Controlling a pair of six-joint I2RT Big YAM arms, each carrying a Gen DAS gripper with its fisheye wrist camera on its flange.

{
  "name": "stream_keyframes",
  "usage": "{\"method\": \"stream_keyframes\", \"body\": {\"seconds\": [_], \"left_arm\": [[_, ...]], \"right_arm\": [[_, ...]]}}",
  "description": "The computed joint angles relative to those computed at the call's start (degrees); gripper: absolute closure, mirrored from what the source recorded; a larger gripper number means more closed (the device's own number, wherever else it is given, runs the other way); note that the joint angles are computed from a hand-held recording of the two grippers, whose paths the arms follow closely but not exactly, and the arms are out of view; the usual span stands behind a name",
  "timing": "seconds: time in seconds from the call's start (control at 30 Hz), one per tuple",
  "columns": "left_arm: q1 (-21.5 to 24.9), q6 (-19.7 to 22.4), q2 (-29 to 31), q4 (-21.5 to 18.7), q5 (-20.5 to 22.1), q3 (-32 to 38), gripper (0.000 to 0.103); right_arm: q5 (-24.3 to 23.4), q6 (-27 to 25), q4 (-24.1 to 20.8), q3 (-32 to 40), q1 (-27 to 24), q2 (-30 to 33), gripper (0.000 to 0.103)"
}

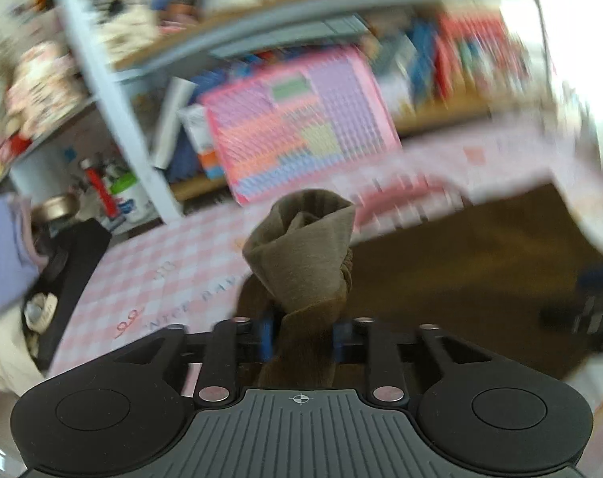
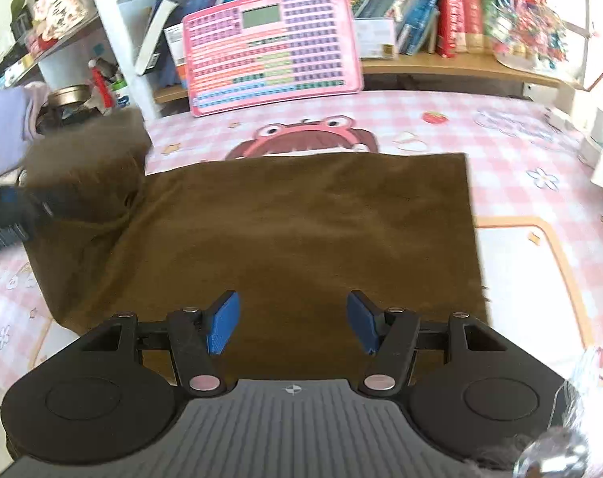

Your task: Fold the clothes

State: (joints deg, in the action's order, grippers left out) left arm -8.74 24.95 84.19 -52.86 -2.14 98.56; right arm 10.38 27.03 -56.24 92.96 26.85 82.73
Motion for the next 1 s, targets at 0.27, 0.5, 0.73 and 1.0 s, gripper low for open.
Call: {"method": "stream_keyframes", "body": {"seconds": [0.27,0.5,0.73,1.0], "left_arm": [[-7.7,6.2,-0.6,-1.2,-12.9,-6.4,0.022],[-6.4,-4.0,-5.4,2.3,-8.3,-9.2,0.014],[3.1,-32.5,-10.1,5.1,6.0,-11.3,0.01],[12.0,-50.8,-10.4,2.7,17.8,-13.2,0.012]], "right_arm": [[-5.7,-1.5,0.2,-4.1,-4.1,-2.9,0.045],[-11.4,-2.2,0.5,-3.6,-5.9,-2.3,0.045],[-19.8,0.4,2.4,-1.6,-6.5,-0.3,0.034],[-27.8,6.6,4.5,1.8,-5.0,3.3,0.031]]}}
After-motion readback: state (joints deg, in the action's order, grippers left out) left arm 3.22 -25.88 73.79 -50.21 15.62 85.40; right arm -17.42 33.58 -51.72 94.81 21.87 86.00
